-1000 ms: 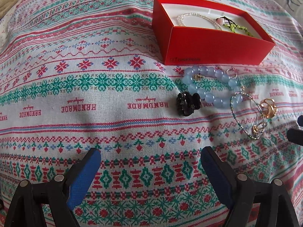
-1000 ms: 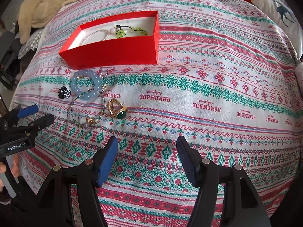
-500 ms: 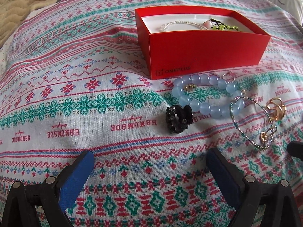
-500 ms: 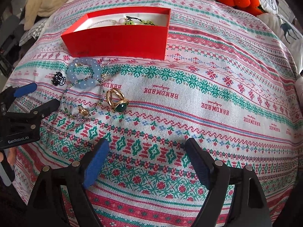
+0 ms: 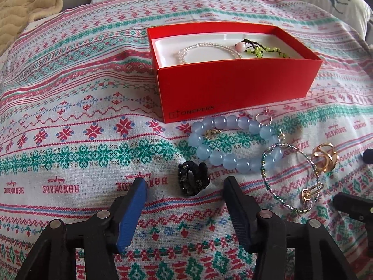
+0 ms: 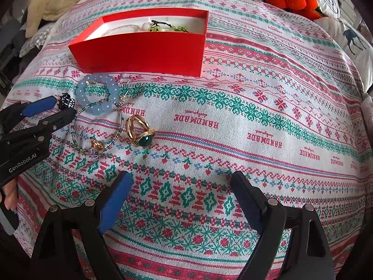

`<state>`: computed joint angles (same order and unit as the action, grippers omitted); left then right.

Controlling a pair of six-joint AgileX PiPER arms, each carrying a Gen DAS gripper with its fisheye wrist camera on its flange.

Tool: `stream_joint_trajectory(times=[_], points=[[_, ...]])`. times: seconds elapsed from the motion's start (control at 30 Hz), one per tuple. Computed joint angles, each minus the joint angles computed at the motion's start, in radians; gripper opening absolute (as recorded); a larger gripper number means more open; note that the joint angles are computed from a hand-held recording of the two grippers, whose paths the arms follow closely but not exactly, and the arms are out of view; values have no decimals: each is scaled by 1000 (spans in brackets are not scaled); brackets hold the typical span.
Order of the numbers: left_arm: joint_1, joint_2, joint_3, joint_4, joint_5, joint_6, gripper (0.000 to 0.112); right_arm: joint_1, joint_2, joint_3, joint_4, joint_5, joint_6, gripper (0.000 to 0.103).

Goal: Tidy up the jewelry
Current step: 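Close the left tool on the black hair clip, then close the right tool on the gold ring with green stone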

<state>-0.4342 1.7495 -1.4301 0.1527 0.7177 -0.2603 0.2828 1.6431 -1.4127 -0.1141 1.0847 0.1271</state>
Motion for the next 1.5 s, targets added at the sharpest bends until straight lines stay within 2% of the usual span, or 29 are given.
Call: stream_joint_trajectory(times=[0.17,0.23,0.33,0.67,0.9,1.1,1.4,1.5], points=[[-8,12,-19,18,9,-32,43,-1,-4,3,0,1,-1,89],[-7,11,-20,19,9,-31,32,0,-3,3,0,2,1,89],[-3,10,-23,7,16,-24,19,-2,-7,6,-1,4,2,89],[-2,0,-50,-25,82,-25,19,-7,26,-34,-1,13,11,89],[5,-15,-44,-45,100,-12,19,6,81,-103,-6,25,19,88],[14,-22,-39,-54,111,-12,19,36,145,-197,-12,53,26,79],[36,-32,-33,-74,119,12,19,52,193,-272,-1,79,7,54],[43,-28,-38,-85,129,18,19,49,206,-295,9,92,-1,42]])
